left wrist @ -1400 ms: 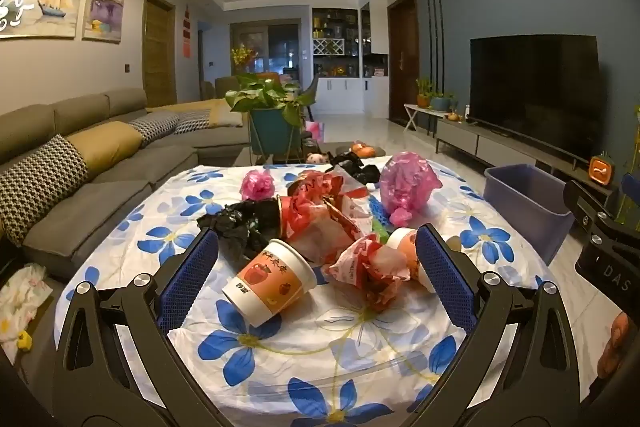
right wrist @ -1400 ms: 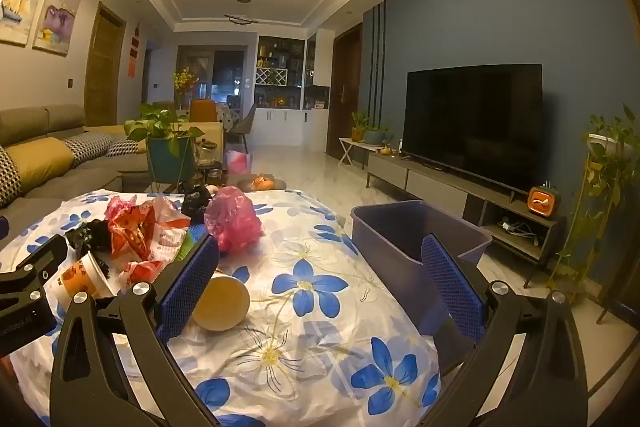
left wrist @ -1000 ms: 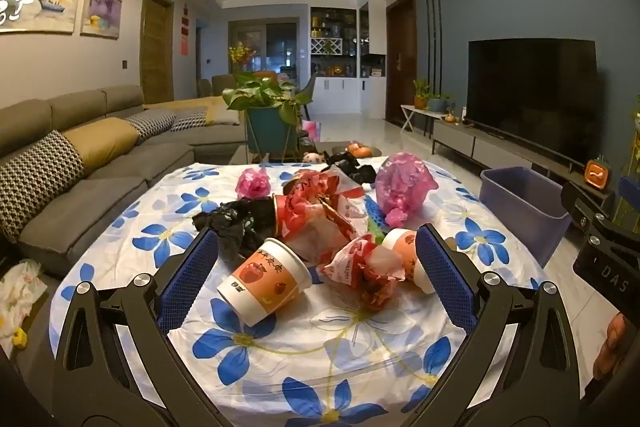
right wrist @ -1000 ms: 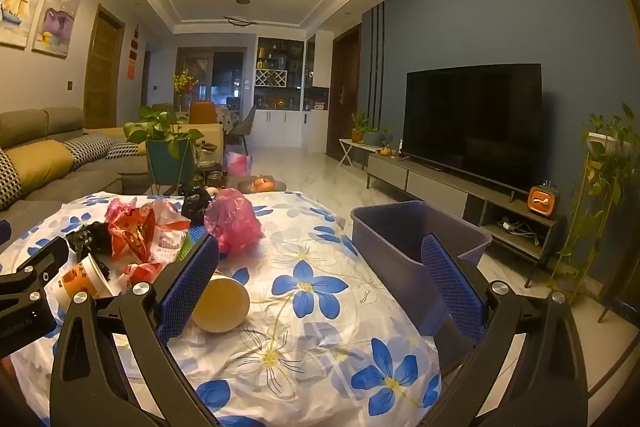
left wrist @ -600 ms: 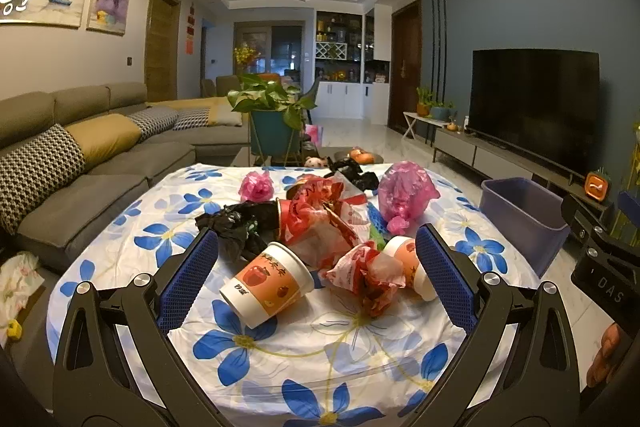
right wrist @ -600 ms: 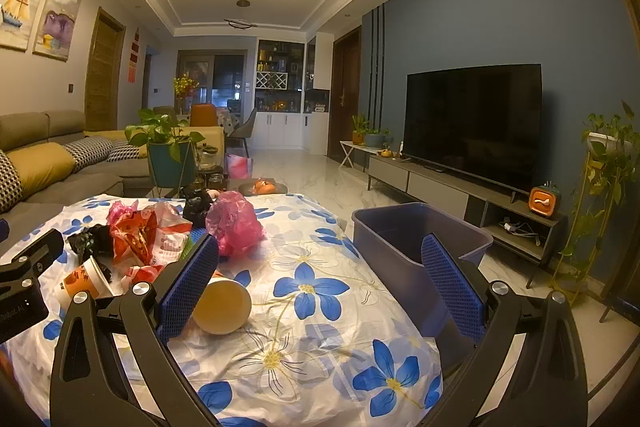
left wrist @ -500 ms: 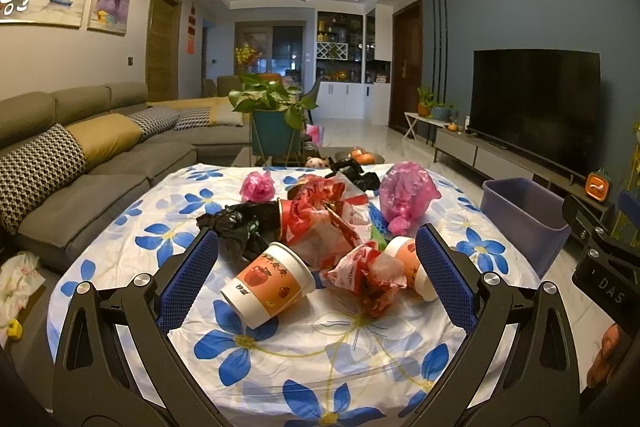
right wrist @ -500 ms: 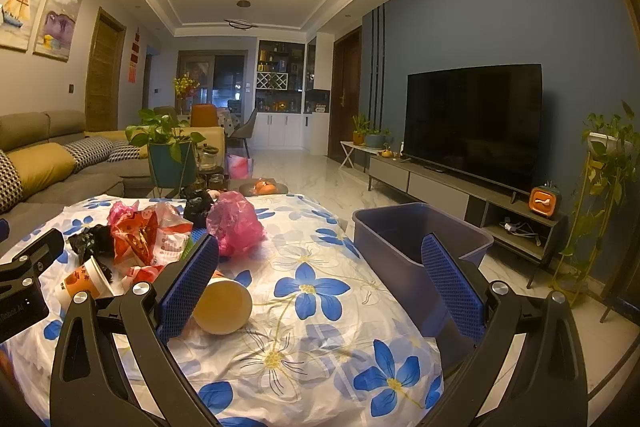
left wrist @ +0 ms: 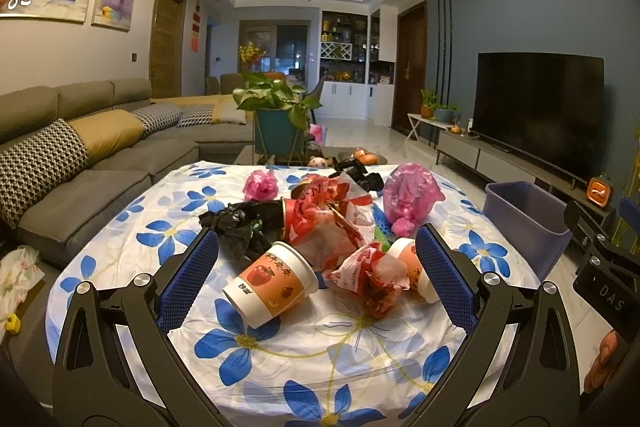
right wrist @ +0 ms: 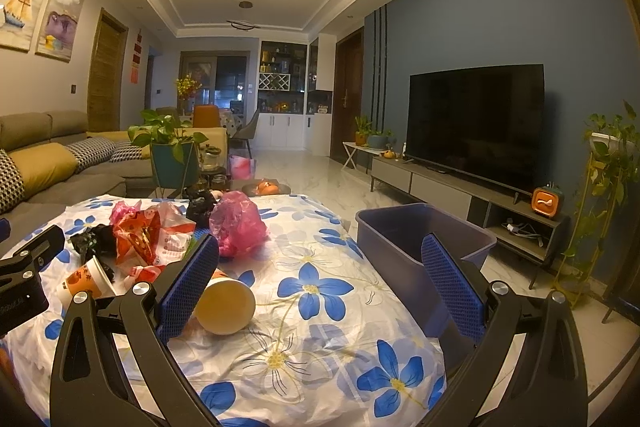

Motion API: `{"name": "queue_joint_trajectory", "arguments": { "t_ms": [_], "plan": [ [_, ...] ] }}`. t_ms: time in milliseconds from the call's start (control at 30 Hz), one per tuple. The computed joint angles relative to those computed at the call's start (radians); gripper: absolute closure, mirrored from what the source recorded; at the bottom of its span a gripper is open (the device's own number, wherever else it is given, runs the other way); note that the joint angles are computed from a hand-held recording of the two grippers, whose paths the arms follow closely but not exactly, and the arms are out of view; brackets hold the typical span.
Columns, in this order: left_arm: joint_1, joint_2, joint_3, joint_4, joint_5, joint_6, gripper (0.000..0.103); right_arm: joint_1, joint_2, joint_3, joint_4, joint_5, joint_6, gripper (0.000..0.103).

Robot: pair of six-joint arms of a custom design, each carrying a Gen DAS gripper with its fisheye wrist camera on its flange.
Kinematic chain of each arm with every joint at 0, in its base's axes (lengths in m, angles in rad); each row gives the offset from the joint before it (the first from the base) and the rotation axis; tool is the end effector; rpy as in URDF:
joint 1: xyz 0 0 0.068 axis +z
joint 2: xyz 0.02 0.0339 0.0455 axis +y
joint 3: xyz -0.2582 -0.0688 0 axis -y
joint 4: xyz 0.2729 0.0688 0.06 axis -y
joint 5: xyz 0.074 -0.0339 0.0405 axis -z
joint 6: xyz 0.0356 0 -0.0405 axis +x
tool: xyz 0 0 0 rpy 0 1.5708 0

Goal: Collect trash

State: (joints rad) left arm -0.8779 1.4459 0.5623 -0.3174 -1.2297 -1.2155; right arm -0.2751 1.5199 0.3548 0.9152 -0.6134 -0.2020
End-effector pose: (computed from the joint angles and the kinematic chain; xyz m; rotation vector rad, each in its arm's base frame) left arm 0.1781 -0.1620 0.1167 -0.5629 1.8191 0.3614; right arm 0.2650 -0.0535 0.1188 -0.3617 1.7423 0.2145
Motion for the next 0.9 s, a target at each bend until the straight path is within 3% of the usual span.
{"name": "queue_joint_trajectory", "arguments": {
  "t_ms": [900],
  "plan": [
    [0.008, 0.002, -0.004, -0.005, -0.003, -0.012, 0.006, 0.000, 0.028, -0.001, 0.036, -0.020, 0.007, 0.005]
  ]
}}
